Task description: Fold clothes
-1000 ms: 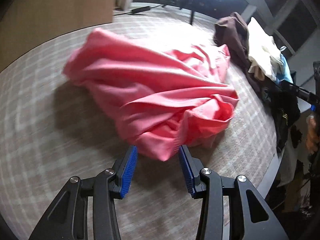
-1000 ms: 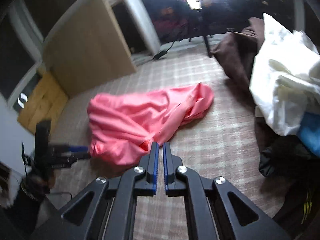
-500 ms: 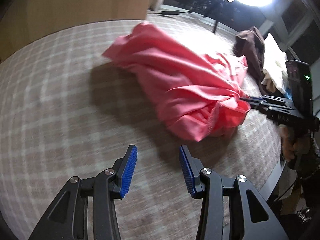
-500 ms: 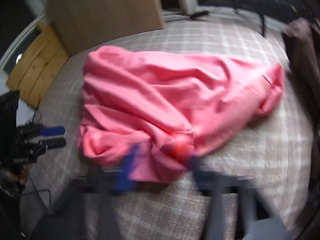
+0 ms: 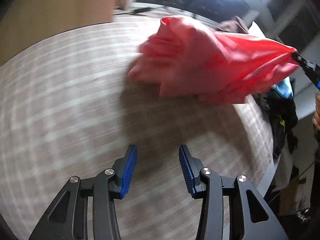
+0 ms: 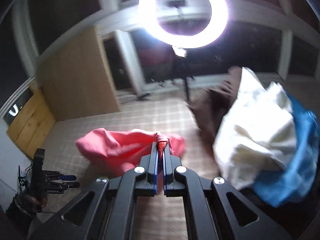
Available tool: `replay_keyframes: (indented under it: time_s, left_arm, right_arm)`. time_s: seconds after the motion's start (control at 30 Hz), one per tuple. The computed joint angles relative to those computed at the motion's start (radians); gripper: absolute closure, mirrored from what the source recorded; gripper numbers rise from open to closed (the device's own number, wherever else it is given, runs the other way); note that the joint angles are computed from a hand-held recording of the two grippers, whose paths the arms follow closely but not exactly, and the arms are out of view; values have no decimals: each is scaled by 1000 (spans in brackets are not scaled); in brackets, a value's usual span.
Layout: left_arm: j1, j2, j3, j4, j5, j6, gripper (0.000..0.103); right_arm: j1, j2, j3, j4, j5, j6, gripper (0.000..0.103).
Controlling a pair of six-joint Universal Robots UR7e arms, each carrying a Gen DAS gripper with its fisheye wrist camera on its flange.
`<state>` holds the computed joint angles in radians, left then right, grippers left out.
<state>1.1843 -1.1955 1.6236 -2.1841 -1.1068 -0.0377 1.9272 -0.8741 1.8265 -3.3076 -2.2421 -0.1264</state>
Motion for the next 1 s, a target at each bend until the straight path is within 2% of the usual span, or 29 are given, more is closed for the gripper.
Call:
replay_keyframes:
  time_s: [0.13, 0.2, 0.27, 0.33, 0.4, 0.5, 0.57, 0.63, 0.67, 0.73, 0.87, 1.0]
  left_arm:
    - [-28, 85, -43, 2, -30, 52, 53]
    - [-40, 119, -55, -9, -17, 65, 52]
    - [-47, 160, -76, -46, 16, 66, 52]
    - [-42, 196, -109, -100, 40, 49, 57]
    - [-39, 229, -178, -119, 87, 50, 75]
    - [-34, 287, -291, -149, 156, 56, 75]
    - [-34, 321, -372, -144, 212, 60, 64]
    - [-35, 349, -449, -129, 266, 65, 61]
    - [-33, 336, -444, -135, 257, 69, 60]
    - [-29, 286, -384, -147, 201, 76, 48]
    - [-25, 230, -292, -105, 96, 85, 42]
    - [-35, 238, -218, -34, 196, 98, 41]
  right_arm:
    - [-12, -20, 22, -19, 15, 5, 100]
    - [-17, -28, 26, -28, 29, 2, 100]
    - [-19, -32, 22, -31, 46, -6, 100]
    - [-19, -32, 14, -31, 59, -14, 100]
    - [-18, -37, 12, -27, 76, -19, 100]
    - [-11, -27, -8, -32, 50, -62, 100]
    - [-16, -11, -36, -20, 1, -84, 100]
    - [-39, -1, -55, -5, -25, -80, 100]
    - [-54, 1, -60, 4, -34, -73, 100]
    - [-84, -3, -59, 29, -28, -45, 100]
    - [-124, -16, -39, 43, 0, -14, 100]
    - [-141, -26, -31, 49, 23, -11, 100]
